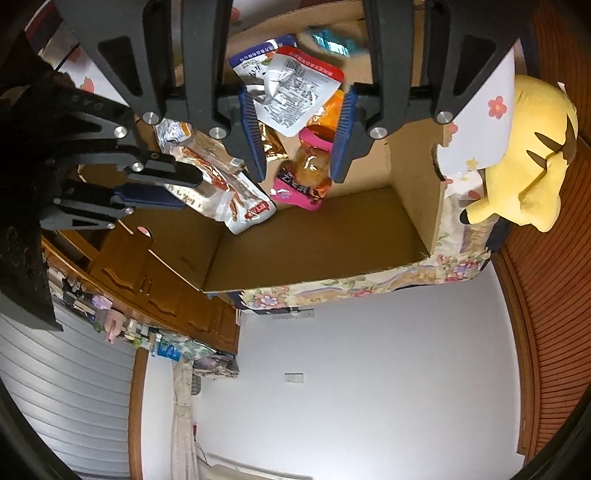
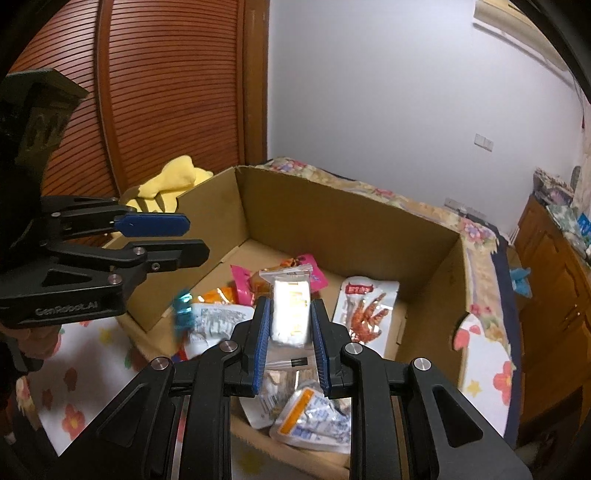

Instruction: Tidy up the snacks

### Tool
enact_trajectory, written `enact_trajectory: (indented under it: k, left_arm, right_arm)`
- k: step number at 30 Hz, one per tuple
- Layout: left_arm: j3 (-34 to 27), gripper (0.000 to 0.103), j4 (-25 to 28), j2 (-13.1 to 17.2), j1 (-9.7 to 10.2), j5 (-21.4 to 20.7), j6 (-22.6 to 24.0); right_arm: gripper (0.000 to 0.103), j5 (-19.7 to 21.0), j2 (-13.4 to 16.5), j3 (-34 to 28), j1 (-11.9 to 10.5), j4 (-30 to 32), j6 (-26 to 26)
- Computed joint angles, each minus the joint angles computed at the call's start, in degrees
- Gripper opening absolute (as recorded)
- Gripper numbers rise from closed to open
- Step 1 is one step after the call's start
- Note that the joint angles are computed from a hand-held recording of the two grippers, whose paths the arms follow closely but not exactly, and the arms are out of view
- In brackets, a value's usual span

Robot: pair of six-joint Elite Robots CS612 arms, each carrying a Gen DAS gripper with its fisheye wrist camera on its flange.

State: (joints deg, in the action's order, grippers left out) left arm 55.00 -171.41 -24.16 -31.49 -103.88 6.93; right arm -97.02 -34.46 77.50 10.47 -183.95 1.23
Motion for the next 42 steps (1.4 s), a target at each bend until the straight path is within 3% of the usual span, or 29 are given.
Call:
enact_trajectory:
  k: [9, 17, 23, 30, 35, 42]
  left_arm:
    - [0.4, 0.038, -1.6, -0.1, 0.21, 1.0, -1.0]
    - [1.6, 0.040, -3.9, -0.4, 0.19, 1.9, -2.2]
    - [4.2, 0.041, -5.8, -1.6, -0.08, 3.9, -1.8]
    - [6.7, 0.052, -8.4, -2.9, -0.04, 4.2, -2.8]
    - [8.7, 0.058, -11.2, -3.9, -0.17, 5.2, -3.3]
    - [12.3, 0.080, -17.1, -5.5, -0.44, 6.8, -3.3]
  right_arm:
    - [0.021, 0.4, 1.8, -3.0, 0.1, 1.1, 2.0]
    - [0.033, 0.9, 1.9, -2.7, 0.1, -0.2, 4.5]
    - [0.036, -0.2, 1.4, -1.1, 0.3, -2.6, 6.4]
    - [0.041, -2.8, 0.2, 1.0, 0.7, -5.3, 7.4]
    - [0.057, -5.6, -0.4, 2.3, 1.2, -8.1, 8.0]
    - [0.085, -9.9, -1.1, 3.9, 2.3, -12.2, 8.3]
